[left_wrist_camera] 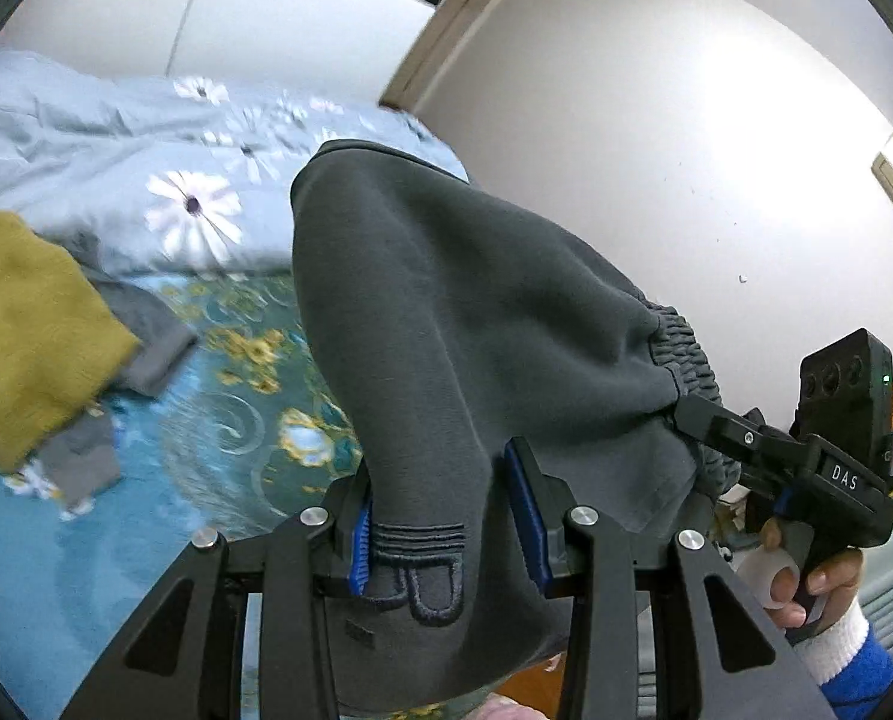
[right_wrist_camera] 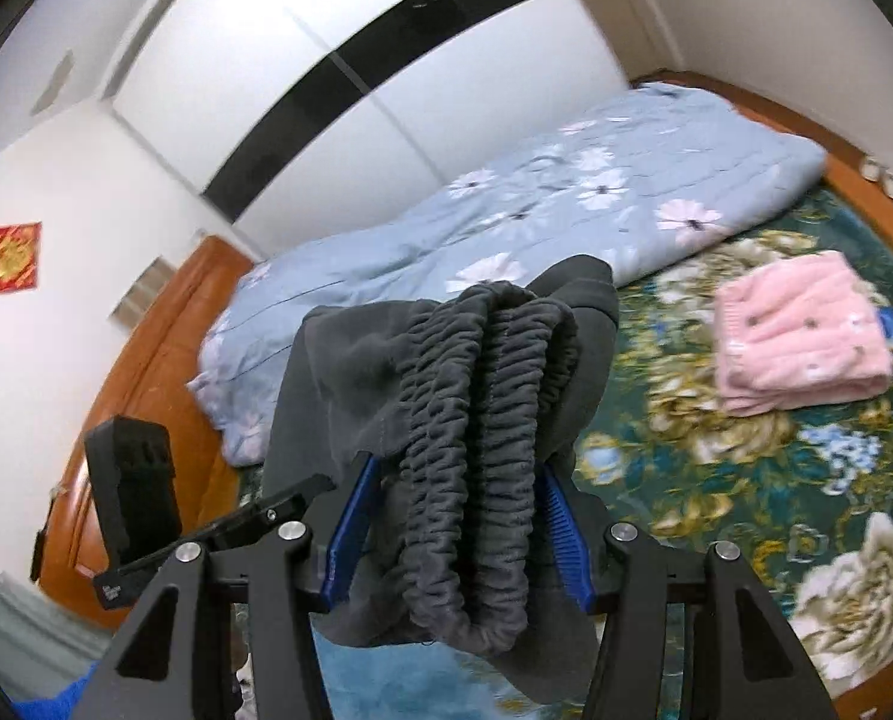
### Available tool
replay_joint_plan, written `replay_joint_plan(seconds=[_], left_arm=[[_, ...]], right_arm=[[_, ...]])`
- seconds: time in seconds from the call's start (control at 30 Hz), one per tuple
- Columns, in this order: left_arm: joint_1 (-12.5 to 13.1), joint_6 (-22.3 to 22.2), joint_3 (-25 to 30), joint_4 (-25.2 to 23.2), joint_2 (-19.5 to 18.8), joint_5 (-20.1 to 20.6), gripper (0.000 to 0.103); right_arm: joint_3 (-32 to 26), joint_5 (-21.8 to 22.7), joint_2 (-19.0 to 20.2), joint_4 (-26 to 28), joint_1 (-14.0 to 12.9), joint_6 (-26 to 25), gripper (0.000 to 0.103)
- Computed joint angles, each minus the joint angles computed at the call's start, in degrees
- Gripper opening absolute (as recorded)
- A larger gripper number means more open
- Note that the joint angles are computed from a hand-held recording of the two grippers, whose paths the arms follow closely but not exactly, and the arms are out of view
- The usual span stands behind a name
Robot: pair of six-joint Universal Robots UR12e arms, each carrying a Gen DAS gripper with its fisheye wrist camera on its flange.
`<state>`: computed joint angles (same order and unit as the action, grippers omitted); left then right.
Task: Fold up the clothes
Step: 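Carry the folded sweatpants with both tools onto the folded pink garment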
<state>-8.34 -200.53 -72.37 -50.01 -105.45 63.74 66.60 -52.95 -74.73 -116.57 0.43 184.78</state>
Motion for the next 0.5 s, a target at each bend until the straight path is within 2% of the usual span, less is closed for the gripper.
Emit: replay_joint_plan(seconds=[0.13,0.23,0.3,0.4,0.5], left_arm=[[-3.0,-3.6,3.2,-1.6,-4.3,-0.4,0.040],[-5.3,-5.8,7.3,-3.9,-8.7,0.4,0.040],[-6.7,-9.0,10.3,-3.7,-11.9,1.4,0.040],[-8.4,-14.6,16.9,-4.5,-17.4,3.7,0.039],[-9.9,-18.5,26.8,-9.1,-23.7,5.6,0.039]], right_arm=[[-1.6,-0.5,2.1,3.5,-2.5,-1.6,0.057],[-3.6,0.7,4.6,7.4,-4.7,-4.6,0.057],[-6.3,1.5,7.2,10.9,-6.2,-7.3,0.057],[-13.2,3.5,12.8,18.2,-8.4,-13.0,0.057],[-23.3,5.9,19.8,26.6,-10.4,-16.8,0.057]])
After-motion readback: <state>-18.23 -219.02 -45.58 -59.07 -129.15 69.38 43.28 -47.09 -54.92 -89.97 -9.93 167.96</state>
